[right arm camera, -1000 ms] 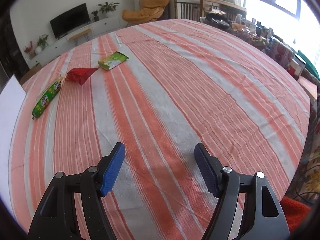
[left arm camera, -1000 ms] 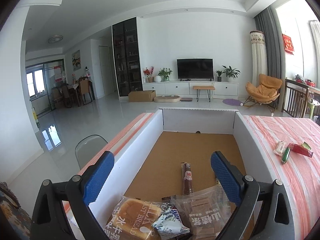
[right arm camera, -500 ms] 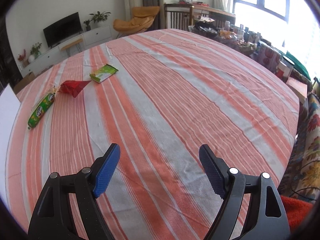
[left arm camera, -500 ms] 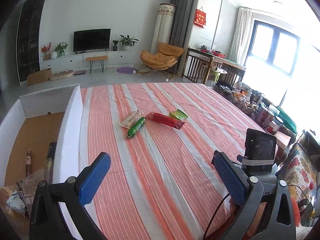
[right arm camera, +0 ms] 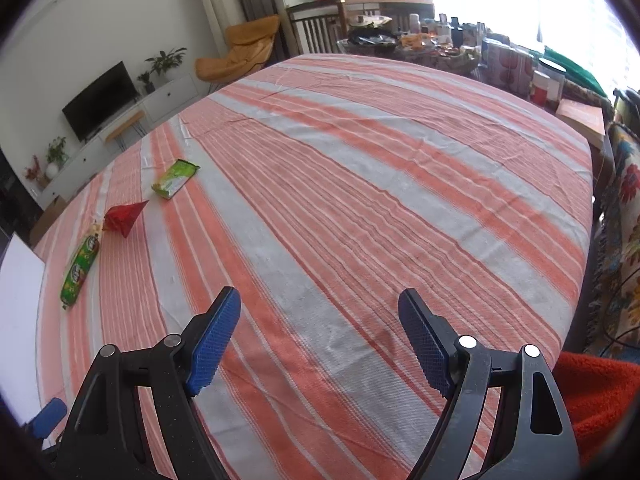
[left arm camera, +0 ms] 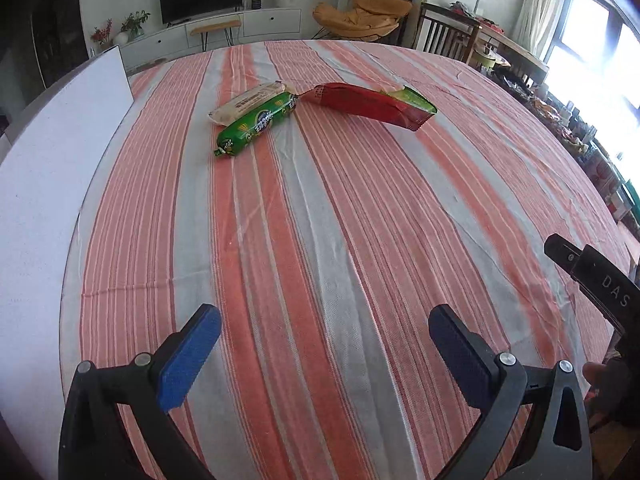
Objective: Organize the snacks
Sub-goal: 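Withdraw both grippers over the table, left gripper toward the green sausage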
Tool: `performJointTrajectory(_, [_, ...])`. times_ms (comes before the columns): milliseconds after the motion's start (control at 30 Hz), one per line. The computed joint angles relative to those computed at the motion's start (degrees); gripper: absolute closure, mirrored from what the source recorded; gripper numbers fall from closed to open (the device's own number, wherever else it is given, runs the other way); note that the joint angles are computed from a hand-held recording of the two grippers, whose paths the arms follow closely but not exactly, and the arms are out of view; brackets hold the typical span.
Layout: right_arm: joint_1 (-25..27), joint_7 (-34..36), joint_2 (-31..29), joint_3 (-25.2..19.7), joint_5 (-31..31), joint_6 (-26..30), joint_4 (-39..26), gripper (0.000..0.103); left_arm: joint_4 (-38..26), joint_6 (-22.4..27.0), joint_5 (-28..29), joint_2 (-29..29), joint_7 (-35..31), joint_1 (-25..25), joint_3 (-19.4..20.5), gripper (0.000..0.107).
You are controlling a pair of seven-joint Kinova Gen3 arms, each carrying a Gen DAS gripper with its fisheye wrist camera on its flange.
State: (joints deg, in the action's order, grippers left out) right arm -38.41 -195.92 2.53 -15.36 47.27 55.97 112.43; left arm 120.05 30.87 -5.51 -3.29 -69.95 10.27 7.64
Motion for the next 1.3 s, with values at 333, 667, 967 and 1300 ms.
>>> performJointTrajectory(333, [0.38,3.87,1.45,0.62,-2.95,0.44,-1.47,0.018,1.37,-2.60,-12.65,1.15,9.49,1.50,1.62,0.005])
performJointTrajectory(667, [-1.67,7.41,4.03,1.60,-3.71,4.21,-4.13,0.015,1.85,-3.75,-8.81,0.81,2.79,-0.12,1.47,0.004])
performJointTrajectory(967, [-2.62,8.15,4.68,2.45,-3.89,4.78,-4.75,0.014,-9.86,13.04,7.79,3.67,-18.05,-2.46,-3.21,0.005])
performJointTrajectory(1300, [-2.71,8.62,4.82,2.63,-4.01,4.87,-4.88,0.012,-27.51,17.61,3.70,12.08,-19.56,-5.83,-4.74,0.014])
